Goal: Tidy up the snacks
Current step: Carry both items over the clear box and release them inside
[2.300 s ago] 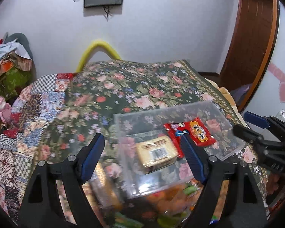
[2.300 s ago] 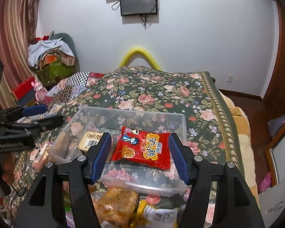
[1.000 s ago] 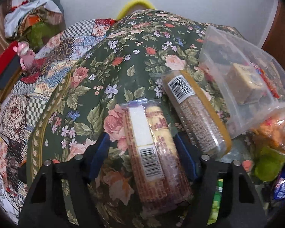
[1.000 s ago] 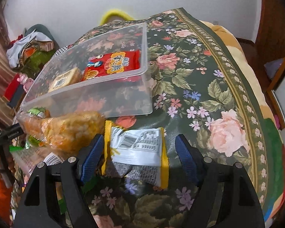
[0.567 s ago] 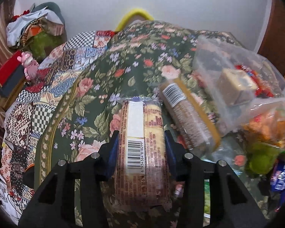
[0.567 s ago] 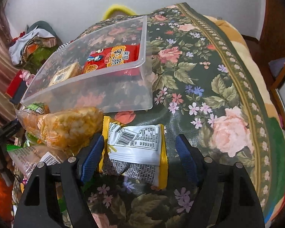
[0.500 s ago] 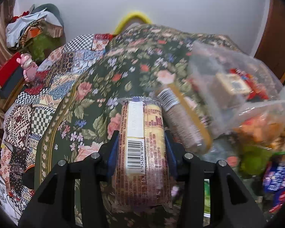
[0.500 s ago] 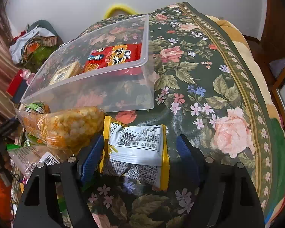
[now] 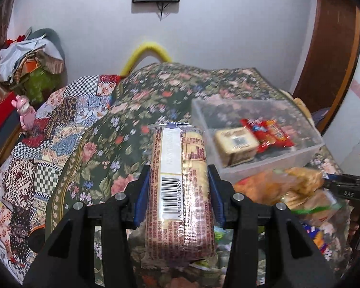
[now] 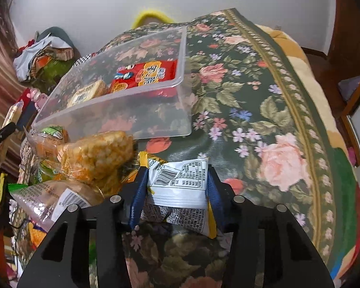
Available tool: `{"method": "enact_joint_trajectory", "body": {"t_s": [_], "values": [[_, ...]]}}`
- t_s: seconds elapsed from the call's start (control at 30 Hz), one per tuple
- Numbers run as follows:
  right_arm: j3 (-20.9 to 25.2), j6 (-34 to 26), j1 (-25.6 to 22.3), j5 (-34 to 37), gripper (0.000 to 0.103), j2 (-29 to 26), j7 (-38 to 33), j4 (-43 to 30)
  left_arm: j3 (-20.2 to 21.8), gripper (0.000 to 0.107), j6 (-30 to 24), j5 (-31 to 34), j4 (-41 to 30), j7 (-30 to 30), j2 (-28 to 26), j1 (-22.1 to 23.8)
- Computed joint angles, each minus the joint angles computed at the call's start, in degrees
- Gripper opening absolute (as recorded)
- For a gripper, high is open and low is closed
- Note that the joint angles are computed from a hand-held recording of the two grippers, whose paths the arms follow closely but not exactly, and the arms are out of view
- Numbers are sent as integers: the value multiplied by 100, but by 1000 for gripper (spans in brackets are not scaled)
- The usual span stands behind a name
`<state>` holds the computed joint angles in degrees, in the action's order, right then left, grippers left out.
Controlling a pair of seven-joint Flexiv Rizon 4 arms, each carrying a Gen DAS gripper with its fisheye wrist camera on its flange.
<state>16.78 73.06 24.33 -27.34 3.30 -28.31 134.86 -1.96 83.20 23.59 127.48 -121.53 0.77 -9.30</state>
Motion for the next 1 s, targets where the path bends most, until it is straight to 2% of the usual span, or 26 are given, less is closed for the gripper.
{"method": "enact_joint_trajectory", "body": {"t_s": [0.3, 0.47, 0.6, 0.77, 0.9, 1.0], "values": [[42, 1, -318, -842, 44, 428, 442, -14, -122, 45, 62, -87, -269, 1, -41, -118], [46, 190, -494, -1354, 44, 421, 654, -193, -113, 45, -8, 78, -528, -203, -168, -216], [-3, 488, -651, -2047, 44, 283, 1016, -397, -58, 45, -46, 140, -775, -313, -353, -323], [-186, 733, -695, -2899, 44, -67, 1496, -709, 56, 45, -4, -61, -1061, -150, -681, -500], [-351, 793, -568, -3176, 44, -346, 1619, -938, 180, 45, -35, -217, -1332, 11, -987, -665], [-441, 794, -425, -3093, 44, -560, 1471, -1094, 290, 45, -93, -331, -1517, 106, -1213, -806]]}}
